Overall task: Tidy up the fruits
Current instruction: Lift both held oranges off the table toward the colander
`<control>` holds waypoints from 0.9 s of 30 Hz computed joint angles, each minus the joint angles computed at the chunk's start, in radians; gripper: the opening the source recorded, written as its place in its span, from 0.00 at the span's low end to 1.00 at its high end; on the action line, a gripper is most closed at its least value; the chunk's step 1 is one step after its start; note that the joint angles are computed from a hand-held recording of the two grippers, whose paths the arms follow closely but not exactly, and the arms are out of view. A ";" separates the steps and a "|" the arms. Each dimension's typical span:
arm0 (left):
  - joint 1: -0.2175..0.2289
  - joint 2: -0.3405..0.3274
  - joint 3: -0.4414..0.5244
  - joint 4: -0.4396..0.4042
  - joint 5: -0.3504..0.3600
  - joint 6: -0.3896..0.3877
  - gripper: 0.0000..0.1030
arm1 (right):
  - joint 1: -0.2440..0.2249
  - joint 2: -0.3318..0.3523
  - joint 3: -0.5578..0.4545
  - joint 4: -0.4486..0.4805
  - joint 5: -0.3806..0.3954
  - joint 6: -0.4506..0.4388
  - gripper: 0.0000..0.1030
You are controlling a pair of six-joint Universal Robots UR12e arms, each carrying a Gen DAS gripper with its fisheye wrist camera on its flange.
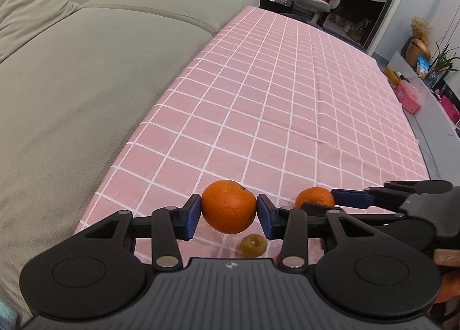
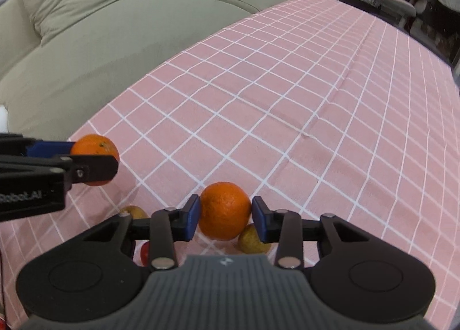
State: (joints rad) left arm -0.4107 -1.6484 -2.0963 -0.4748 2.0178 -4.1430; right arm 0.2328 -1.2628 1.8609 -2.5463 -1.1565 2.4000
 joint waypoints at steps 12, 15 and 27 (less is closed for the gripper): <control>-0.034 0.038 0.013 0.023 0.023 0.006 0.46 | -0.018 -0.103 0.064 -0.022 0.054 -0.004 0.31; -0.046 0.042 0.025 0.037 0.016 0.026 0.46 | -0.045 -0.147 0.086 -0.010 0.098 0.012 0.31; -0.082 0.009 0.076 0.179 -0.120 0.124 0.46 | -0.183 -0.294 0.167 0.023 0.159 -0.023 0.31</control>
